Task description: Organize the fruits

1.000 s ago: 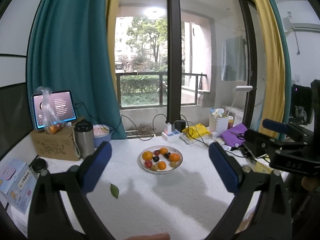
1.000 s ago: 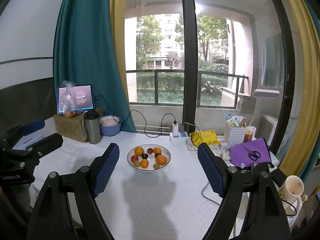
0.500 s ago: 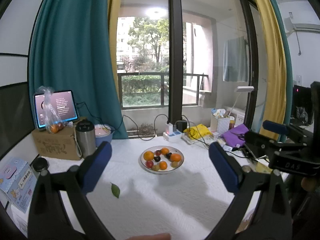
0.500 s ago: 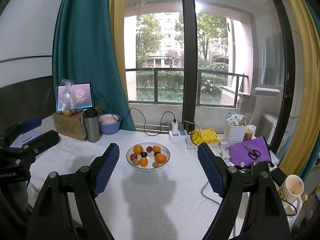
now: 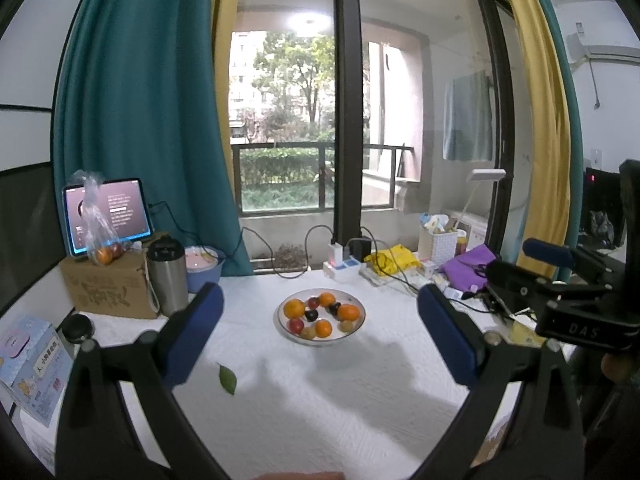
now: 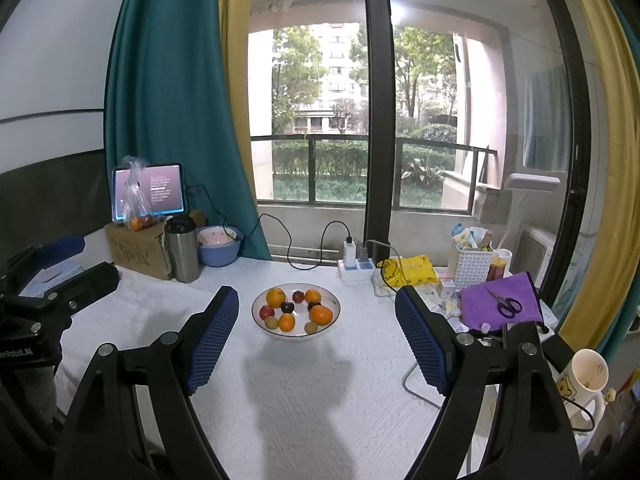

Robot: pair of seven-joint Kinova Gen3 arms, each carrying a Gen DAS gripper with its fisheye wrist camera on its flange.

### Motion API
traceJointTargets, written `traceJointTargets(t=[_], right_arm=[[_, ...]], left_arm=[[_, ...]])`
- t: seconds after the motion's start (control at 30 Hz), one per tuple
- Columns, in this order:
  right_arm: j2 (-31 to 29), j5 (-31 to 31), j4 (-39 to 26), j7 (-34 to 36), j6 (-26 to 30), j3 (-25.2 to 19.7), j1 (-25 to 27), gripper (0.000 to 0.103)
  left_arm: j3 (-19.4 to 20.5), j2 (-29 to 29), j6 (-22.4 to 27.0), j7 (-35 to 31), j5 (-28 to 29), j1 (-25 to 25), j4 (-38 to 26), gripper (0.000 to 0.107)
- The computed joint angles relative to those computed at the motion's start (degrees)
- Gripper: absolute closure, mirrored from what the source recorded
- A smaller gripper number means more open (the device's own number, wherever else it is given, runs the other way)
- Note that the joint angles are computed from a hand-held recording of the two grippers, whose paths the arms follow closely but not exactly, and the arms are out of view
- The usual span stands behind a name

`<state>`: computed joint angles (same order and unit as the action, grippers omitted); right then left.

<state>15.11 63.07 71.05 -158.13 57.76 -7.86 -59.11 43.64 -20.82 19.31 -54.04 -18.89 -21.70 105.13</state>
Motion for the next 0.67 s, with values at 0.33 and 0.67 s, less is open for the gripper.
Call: traceJointTargets(t=[0.33, 0.67], right_arm=[[-0.2, 0.12, 0.47, -0.21, -0.49, 0.04, 0.37, 0.02], [0.37, -2.28, 0.1, 1.07, -0.38, -0.02, 1.76, 0.02]], left_arm=[[0.28, 0.63, -0.06, 0.11, -0.23, 0.17, 0.29, 0.009], [1.72, 6.63, -1.39, -2.25, -3.35, 0.99, 0.52, 0.009]])
